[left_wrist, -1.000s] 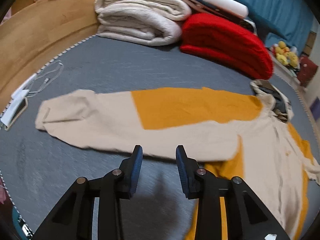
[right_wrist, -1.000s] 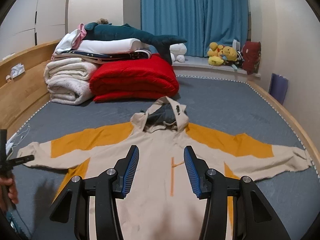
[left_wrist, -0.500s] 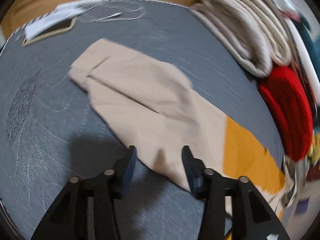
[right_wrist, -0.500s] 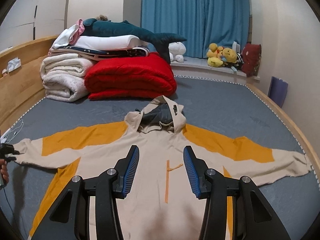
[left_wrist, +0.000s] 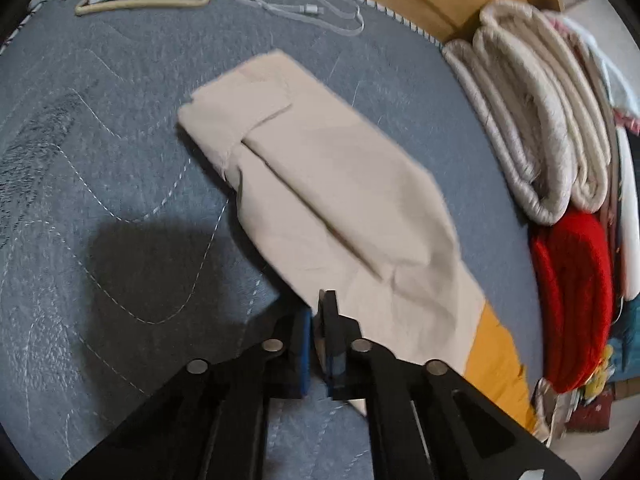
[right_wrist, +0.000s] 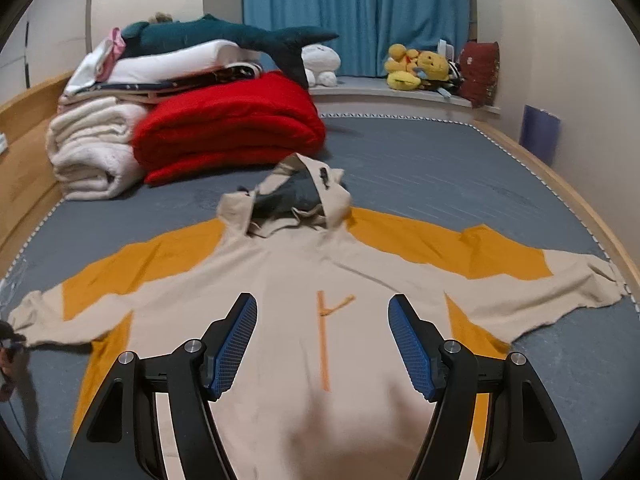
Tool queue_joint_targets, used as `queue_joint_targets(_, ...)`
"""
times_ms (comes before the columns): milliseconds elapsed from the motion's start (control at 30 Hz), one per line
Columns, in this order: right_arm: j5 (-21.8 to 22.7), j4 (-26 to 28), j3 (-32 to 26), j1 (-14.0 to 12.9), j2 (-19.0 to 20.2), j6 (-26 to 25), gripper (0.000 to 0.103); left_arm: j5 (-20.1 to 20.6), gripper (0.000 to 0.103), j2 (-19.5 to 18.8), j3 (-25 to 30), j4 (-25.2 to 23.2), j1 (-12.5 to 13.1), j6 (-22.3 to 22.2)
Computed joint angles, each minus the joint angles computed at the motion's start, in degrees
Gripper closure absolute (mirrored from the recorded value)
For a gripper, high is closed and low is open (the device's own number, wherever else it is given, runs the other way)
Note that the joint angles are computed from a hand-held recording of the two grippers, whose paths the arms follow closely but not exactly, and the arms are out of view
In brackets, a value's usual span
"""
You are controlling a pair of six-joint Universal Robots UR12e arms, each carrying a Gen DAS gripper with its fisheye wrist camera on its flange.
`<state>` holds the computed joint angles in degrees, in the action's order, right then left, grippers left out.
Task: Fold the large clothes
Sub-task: 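Move the left tool to the sleeve nearest it and grasp the cuff, then carry the sleeve with the left tool across the jacket body and release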
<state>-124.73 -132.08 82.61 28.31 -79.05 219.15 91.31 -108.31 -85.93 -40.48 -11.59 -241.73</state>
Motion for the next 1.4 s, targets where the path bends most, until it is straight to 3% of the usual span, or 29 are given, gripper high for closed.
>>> queue_joint_targets(100, 3.0, 2.7, -0.8, -0.5, 0.0, -1.8, 0.035, 6.1, 0.103, -0.5, 3.6, 0.3, -2.5, 5.7)
queue_joint_targets(200, 3.0, 4.8, -1.8, -0.1, 0.4, -5.0, 0.038, 7.1, 0.103, -1.8, 7.8, 2.9, -5.2, 11.6)
queue_joint_targets(333, 3.7, 6.0, -1.6, -0.1, -0.2, -4.2, 0.038, 3.5, 0.103, -5.1, 15.7, 6.6, -11.2, 24.5)
queue_joint_targets(467, 8.0, 7.0, -0.4, -1.3, -1.5, 0.7, 0.041, -4.0, 0.103, -9.6, 23.4, 5.4, -16.7, 34.6)
queue_joint_targets(600, 9.1, 7.2, -0.4, -1.7, -1.7, 2.6, 0.057, -13.6, 0.103, -13.0, 28.3, -0.5, -20.1, 41.4)
queue_joint_targets(633, 9.1, 6.6, -0.3, -1.7, -1.8, 2.7, 0.065, -16.2, 0.103, -14.1, 29.9, -4.0, -21.0, 44.0)
queue_joint_targets(733, 9.2, 4.7, -0.4, -1.7, -1.6, 1.7, 0.072, -20.4, 0.095, -16.9, 35.1, -16.6, -22.0, 47.9)
queue_joint_targets(800, 9.6, 3.5, -0.4, -1.8, -1.5, 1.2, 0.072, -21.8, 0.094, -17.1, 36.0, -20.2, -21.4, 46.4)
queue_joint_targets(933, 12.0, 2.5, -0.1, -2.5, -1.3, 1.3, 0.07, -24.0, 0.086, -14.7, 33.4, -15.4, -19.8, 42.8)
queue_joint_targets(967, 13.0, 2.6, -0.1, -2.7, -1.3, 1.4, 0.069, -23.3, 0.081, -13.9, 33.3, -16.1, -19.4, 42.7)
queue_joint_targets(1133, 16.8, 1.7, -0.3, -3.0, -0.9, 0.4, 0.068, -15.6, 0.08, -12.0, 34.7, -23.7, -18.4, 40.6)
queue_joint_targets(1233, 18.4, 1.0, -0.8, -2.6, -0.2, -1.2, 0.069, -14.8, 0.079, -10.0, 30.4, -20.8, -17.5, 38.6)
queue_joint_targets(1267, 18.4, 0.8, -1.1, -2.3, 0.0, -1.9, 0.07, -14.9, 0.077, -9.7, 28.7, -19.3, -17.2, 37.9)
queue_joint_targets(1333, 18.5, 0.3, -1.4, -1.7, 0.6, -3.8, 0.085, -15.0, 0.077, -10.4, 27.9, -21.7, -16.7, 36.1)
queue_joint_targets(1400, 18.9, -0.1, -1.7, -1.2, 1.0, -5.5, 0.086, -19.9, 0.078, -12.1, 28.4, -24.8, -15.8, 34.9)
